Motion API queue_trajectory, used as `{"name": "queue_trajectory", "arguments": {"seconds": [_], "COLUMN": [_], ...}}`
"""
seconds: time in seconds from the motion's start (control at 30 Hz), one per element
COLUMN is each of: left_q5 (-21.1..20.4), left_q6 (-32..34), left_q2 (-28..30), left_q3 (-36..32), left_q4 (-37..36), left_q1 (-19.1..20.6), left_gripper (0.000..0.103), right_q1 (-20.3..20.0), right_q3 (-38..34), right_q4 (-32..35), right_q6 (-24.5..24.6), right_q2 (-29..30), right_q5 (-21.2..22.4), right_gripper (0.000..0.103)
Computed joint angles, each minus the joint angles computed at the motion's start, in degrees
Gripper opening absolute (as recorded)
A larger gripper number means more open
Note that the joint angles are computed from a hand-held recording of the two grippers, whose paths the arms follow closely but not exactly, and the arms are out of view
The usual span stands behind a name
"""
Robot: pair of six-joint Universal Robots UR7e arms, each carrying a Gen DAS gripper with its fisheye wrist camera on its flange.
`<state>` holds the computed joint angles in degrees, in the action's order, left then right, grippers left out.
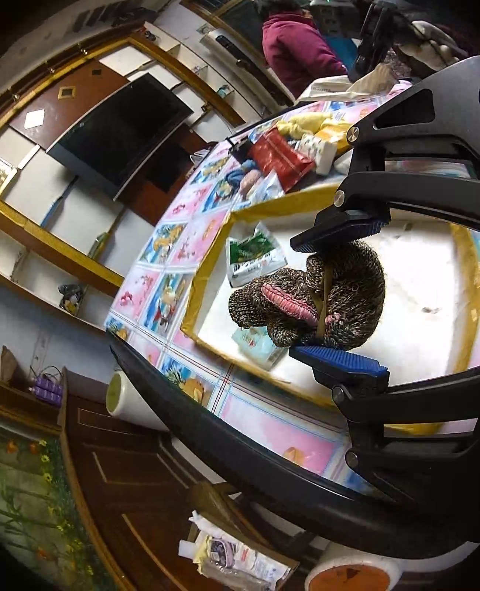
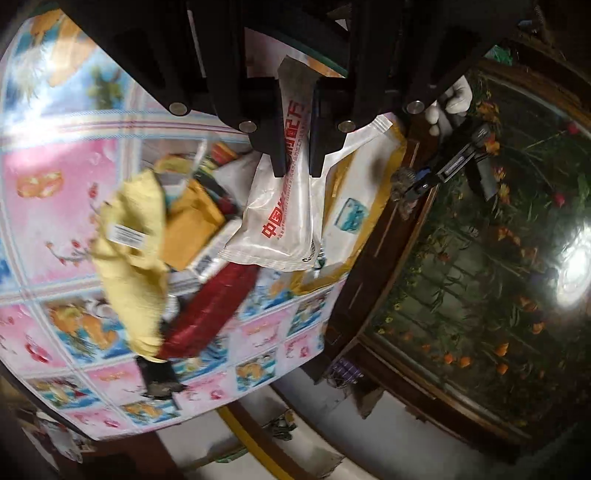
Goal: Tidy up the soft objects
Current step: 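Drop knitted ball into box with left tool while right tool grasps and drops red-print packet there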
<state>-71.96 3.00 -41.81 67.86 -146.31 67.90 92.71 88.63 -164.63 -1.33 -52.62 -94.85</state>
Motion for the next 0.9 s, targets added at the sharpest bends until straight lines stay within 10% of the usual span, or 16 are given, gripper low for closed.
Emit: {"name": "queue_trajectory", "arguments": {"seconds": [0.23, 0.57, 0.9], "left_q5": [1.86, -0.93, 2.74], "left_q6": [1.22, -2.81, -0.63], "left_q2": [8.91, 31.39, 18.61], "left_q3": [-16.06, -59.39, -31.48], "left_q4": [9.82, 35.58, 17.01], "left_q1": [0.08, 2.51, 1.91], "left_gripper": [0.051, 0.053, 0.055], "right_q1": [3.40, 5.62, 6.25], "right_q3": [-21.40, -45.84, -41.34], "right_q4": [13.81, 26.38, 19.45], "right_q6": [-3.93, -7.12, -11.37], "right_q2": [14.48, 31.09, 29.47], "right_q5": [-1.12, -10.43, -14.66], "right_gripper": [0.010, 0.014, 0.027]}}
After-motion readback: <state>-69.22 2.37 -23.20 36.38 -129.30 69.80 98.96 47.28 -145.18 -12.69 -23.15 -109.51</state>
